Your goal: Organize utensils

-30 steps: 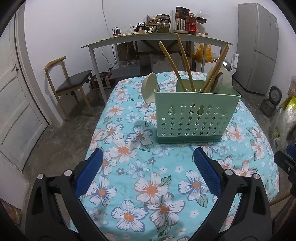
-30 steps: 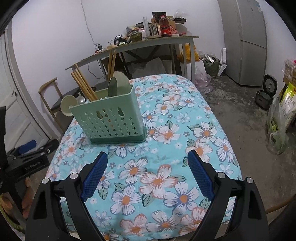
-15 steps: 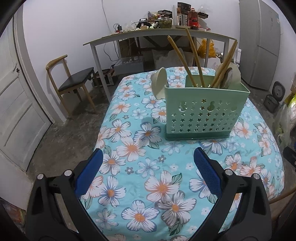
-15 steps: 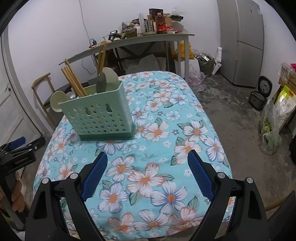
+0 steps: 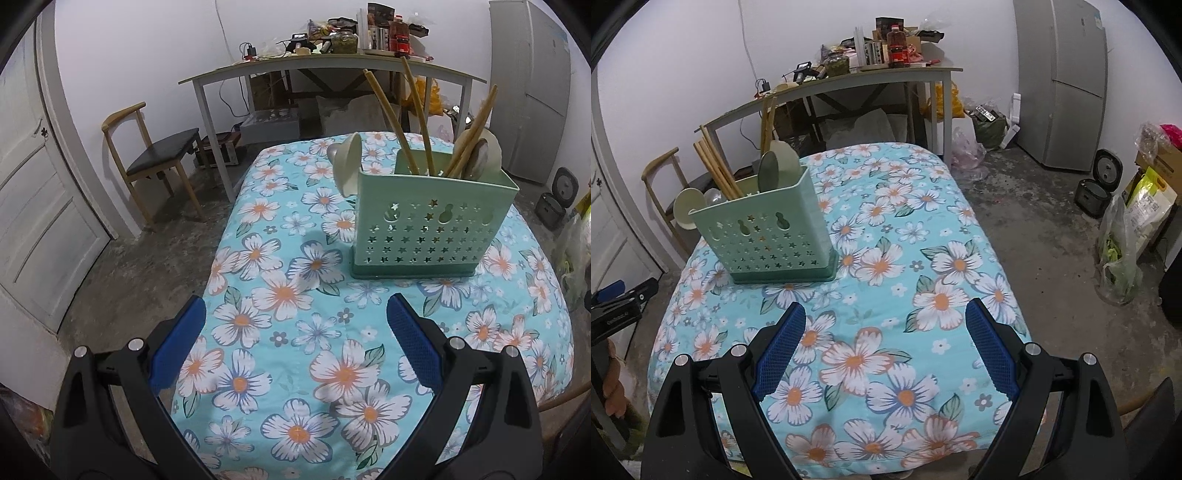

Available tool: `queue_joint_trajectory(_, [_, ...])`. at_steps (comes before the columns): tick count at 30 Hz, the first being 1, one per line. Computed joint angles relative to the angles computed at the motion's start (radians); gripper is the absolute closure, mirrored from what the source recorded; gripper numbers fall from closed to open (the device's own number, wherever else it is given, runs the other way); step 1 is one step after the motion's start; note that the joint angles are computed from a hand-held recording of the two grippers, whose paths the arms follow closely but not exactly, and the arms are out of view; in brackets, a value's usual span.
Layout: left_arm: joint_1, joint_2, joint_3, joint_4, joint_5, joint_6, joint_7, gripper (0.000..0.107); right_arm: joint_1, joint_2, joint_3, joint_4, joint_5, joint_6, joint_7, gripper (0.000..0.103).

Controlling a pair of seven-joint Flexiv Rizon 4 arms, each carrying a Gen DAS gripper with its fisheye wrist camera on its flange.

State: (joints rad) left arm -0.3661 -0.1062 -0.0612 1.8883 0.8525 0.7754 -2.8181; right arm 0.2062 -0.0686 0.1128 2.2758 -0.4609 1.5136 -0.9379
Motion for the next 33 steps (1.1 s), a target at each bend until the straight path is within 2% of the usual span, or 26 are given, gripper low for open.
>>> queue_joint_trajectory(14, [-0.002,0.004,-0.003,0.005,0.01,0.003,-0.003,0.012,-0.011,0.005,-0.022,-0.001,-0.11,0.014,0.037,0.017])
queue_joint_trajectory(27, [0.0,0.005,-0.004,0.007,0.007,0.004,0.001,0.012,-0.009,0.0,-0.019,-0.011,-0.125,0.014,0.032,0.017])
queue_joint_trajectory(33, [0.002,0.006,-0.003,0.009,0.001,0.007,0.002,0.012,-0.004,-0.003,-0.008,-0.022,-0.092,0.001,-0.004,0.017])
